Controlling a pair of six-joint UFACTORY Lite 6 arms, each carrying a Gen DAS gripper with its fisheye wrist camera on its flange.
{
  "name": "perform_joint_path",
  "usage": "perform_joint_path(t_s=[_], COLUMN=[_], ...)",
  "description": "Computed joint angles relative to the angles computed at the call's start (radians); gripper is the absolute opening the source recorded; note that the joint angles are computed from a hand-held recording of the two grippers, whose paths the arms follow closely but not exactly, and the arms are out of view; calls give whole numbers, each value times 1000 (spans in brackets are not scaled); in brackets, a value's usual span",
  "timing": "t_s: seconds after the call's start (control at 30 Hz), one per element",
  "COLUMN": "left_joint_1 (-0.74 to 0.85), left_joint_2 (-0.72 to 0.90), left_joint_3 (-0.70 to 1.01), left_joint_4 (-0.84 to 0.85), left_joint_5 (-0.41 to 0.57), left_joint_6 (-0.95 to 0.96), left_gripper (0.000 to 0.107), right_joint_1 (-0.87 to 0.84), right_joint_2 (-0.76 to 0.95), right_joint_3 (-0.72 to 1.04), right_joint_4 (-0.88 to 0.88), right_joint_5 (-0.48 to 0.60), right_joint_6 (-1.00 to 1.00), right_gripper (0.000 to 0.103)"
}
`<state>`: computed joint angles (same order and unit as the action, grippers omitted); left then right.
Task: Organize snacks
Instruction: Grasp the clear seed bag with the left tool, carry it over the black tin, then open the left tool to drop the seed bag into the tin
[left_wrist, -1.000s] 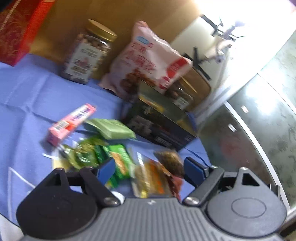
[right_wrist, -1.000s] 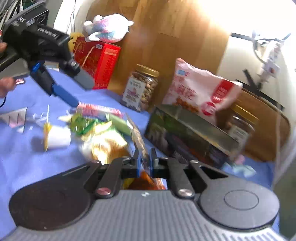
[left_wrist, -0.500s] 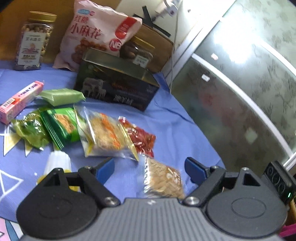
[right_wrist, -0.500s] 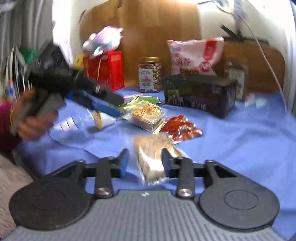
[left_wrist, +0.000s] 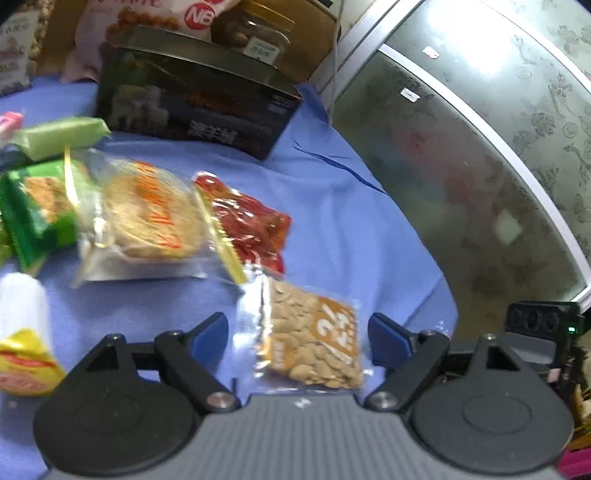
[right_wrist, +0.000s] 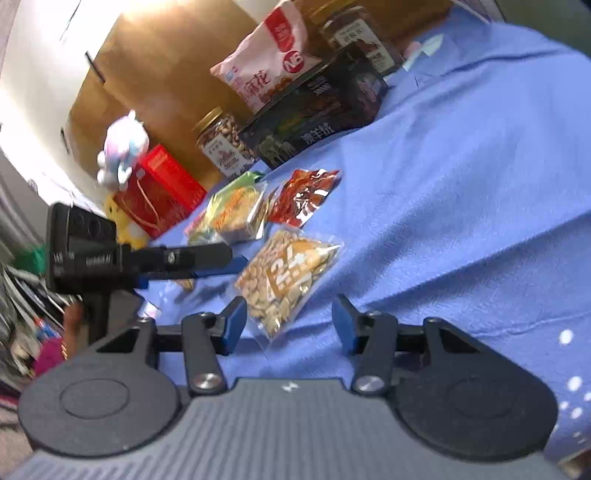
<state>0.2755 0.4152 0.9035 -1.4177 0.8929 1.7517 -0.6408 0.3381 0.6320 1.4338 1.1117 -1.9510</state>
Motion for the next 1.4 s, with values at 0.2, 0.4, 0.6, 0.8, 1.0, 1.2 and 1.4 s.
perform_joint_path(t_s=[0.2, 0.4, 0.6, 0.8, 1.0, 1.2, 1.4], left_joint_1=[1, 84, 33, -64, -124, -126, -31], left_joint_2=[-2, -69, -69, 204, 585, 602, 230], left_joint_3=[-46, -76, 128, 650, 1229, 1192, 595], left_joint_4=[-36, -11, -53, -91, 166, 123, -327], left_joint_5=[5, 59, 15, -126, -273, -384, -247], left_joint_6=[38, 36, -86, -262, -688, -653, -60], left_gripper=[49, 40, 43, 48, 49, 56, 63], right_joint_1=[86, 83, 212, 357, 479, 551, 492], right_joint_2=[85, 56, 61, 311, 661, 611, 326], right_joint_3=[46, 47, 238, 752, 1344, 1251, 782], right_joint_4=[27, 22, 123, 218, 123, 217, 525], right_joint_5=[37, 107, 112, 20, -176, -414, -321], right_joint_6=[23, -53, -6, 142, 403, 238, -82], right_gripper=[24, 18, 18, 18, 27, 55, 55])
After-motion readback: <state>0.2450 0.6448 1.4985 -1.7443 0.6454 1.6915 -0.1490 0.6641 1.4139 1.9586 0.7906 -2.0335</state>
